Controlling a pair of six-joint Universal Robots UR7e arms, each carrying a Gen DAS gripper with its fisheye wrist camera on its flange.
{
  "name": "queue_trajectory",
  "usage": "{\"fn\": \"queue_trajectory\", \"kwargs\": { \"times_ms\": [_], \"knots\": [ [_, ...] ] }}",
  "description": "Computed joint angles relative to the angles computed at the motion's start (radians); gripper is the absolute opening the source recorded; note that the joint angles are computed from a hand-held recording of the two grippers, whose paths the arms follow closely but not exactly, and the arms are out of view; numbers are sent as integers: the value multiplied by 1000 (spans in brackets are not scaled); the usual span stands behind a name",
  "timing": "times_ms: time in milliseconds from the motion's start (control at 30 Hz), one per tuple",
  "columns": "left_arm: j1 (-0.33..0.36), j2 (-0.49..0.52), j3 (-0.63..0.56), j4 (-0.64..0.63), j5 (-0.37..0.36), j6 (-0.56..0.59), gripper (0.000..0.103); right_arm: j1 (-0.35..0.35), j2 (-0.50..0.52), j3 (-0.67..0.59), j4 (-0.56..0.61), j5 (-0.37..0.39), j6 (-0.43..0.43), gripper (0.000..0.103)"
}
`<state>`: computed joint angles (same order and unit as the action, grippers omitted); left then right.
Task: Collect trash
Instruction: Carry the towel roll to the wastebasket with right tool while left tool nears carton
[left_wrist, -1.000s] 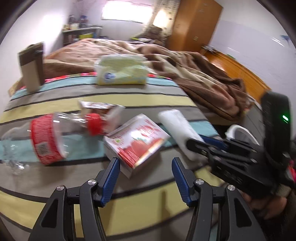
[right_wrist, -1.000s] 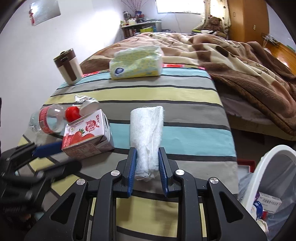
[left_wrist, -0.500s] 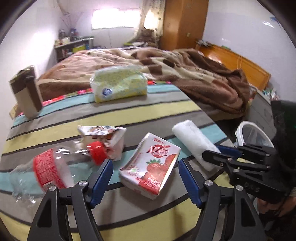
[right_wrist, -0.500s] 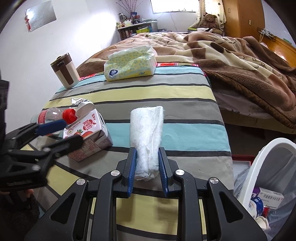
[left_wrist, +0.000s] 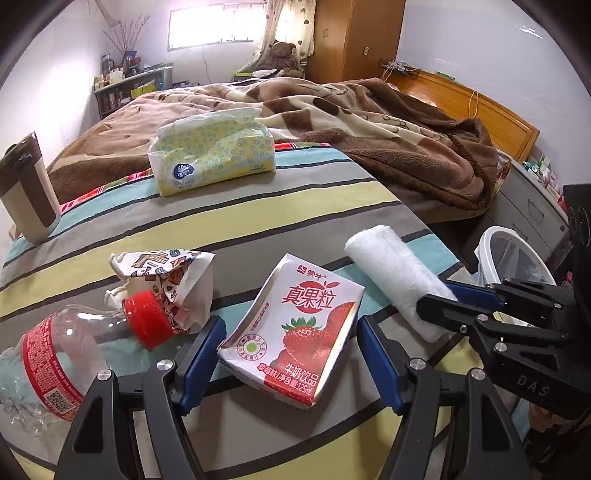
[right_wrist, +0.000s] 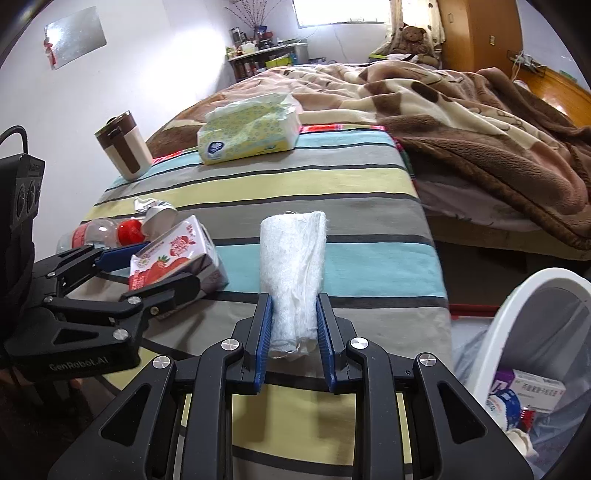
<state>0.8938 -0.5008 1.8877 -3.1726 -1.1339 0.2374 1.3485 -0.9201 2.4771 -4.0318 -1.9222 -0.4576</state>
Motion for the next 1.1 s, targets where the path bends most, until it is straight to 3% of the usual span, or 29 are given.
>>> {"fn": "queue_trajectory", "kwargs": {
  "times_ms": [200, 600, 767, 833, 1033, 1100],
  "knots": [
    [1, 13, -26, 62, 10, -27, 73, -10, -6, 12, -16, 5, 6, 24],
    [4, 22, -29, 27, -7, -48, 71, -23, -14, 21, -20, 23, 8, 24],
    [-2, 13, -8, 9, 6, -77, 70, -27, -17, 37, -45, 31, 3, 24],
    [-6, 6, 7, -4, 8, -90, 64, -30, -21, 45, -53, 37, 4, 24],
    [-49, -4, 61, -55, 63, -90, 63, -32, -27, 77, -102, 51, 4, 24],
    [-54, -15, 78, -59, 47, -109, 63, -35, -28, 91, -120, 56, 1, 24]
  ]
}}
